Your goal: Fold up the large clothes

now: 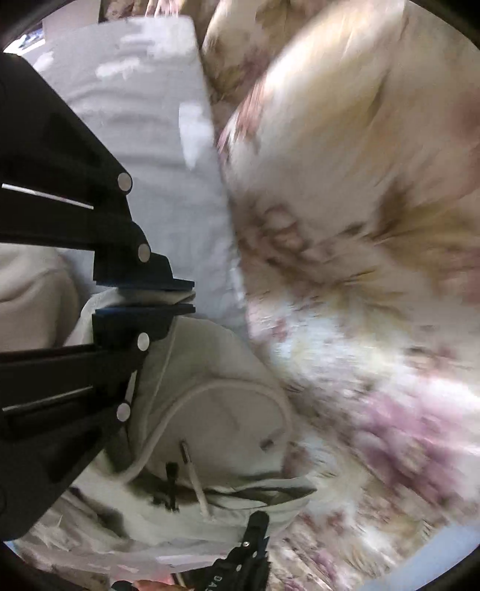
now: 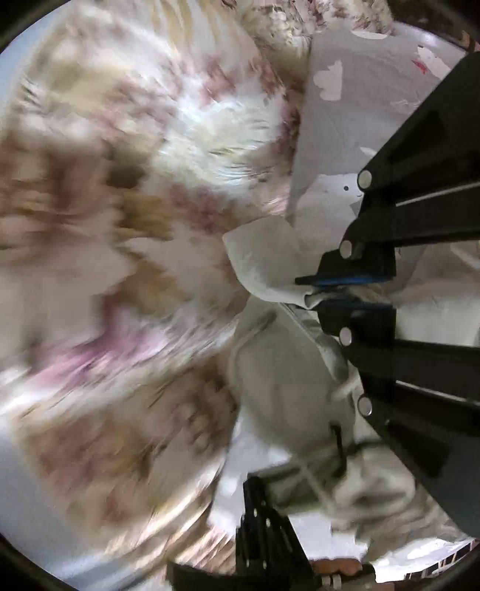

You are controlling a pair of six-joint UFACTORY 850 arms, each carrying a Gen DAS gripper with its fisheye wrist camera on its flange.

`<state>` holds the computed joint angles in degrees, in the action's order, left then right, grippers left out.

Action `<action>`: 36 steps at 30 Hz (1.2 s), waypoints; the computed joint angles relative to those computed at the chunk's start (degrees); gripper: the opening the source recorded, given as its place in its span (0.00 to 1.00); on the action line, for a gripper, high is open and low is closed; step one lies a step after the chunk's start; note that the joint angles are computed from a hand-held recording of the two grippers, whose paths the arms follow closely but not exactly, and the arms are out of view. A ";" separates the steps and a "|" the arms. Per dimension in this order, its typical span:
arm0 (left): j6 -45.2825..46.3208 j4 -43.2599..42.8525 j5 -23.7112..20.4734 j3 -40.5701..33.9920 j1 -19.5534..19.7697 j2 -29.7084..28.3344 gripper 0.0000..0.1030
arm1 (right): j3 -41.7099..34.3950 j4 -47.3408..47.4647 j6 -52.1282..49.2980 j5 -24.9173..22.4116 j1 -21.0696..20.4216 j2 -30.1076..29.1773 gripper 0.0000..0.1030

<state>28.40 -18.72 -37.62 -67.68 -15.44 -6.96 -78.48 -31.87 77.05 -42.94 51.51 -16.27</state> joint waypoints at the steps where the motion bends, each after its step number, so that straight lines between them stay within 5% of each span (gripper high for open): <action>1: 2.32 -2.33 1.16 1.95 0.56 3.16 0.05 | 1.17 -3.35 3.02 0.45 1.33 1.68 0.06; 5: 11.21 -10.03 3.14 9.87 2.23 15.53 0.04 | 6.41 -18.24 17.64 -0.22 9.55 8.92 0.06; 8: 19.86 -16.85 6.39 20.66 3.52 29.99 0.04 | 9.60 -28.31 27.55 -3.19 17.20 12.58 0.06; 13: 26.05 -17.24 5.06 34.73 7.70 46.23 0.05 | 14.60 -30.08 37.01 -7.06 28.88 14.63 0.07; 18: 25.71 -12.62 5.36 41.85 10.25 45.19 0.10 | 20.59 -21.95 43.61 -3.71 31.19 14.63 0.07; 22: 29.45 -14.52 6.55 44.09 12.25 44.83 0.23 | 23.02 -18.72 45.88 -3.10 31.76 14.37 0.18; 24: 30.92 -15.26 4.17 43.67 13.74 46.08 0.38 | 22.48 -18.03 45.48 -4.59 33.10 15.06 0.34; 26: 34.26 -17.32 2.59 43.98 15.72 49.40 0.75 | 21.19 -17.29 44.80 -8.35 35.13 15.34 0.48; 28: 32.40 -14.17 7.63 45.82 14.37 54.36 0.92 | 19.73 -16.79 43.88 -14.06 37.66 15.44 0.57; 33: 32.72 -10.12 9.10 46.84 13.61 58.93 0.92 | 18.31 -13.81 40.77 -22.11 39.48 14.51 0.59; 36: 25.04 -1.86 13.48 47.79 8.26 59.51 0.92 | 16.33 -16.31 37.65 -25.00 39.61 13.13 0.59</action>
<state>53.44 -20.57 -24.14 -19.90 -7.18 52.54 -62.15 -48.18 114.70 -67.94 91.12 -3.15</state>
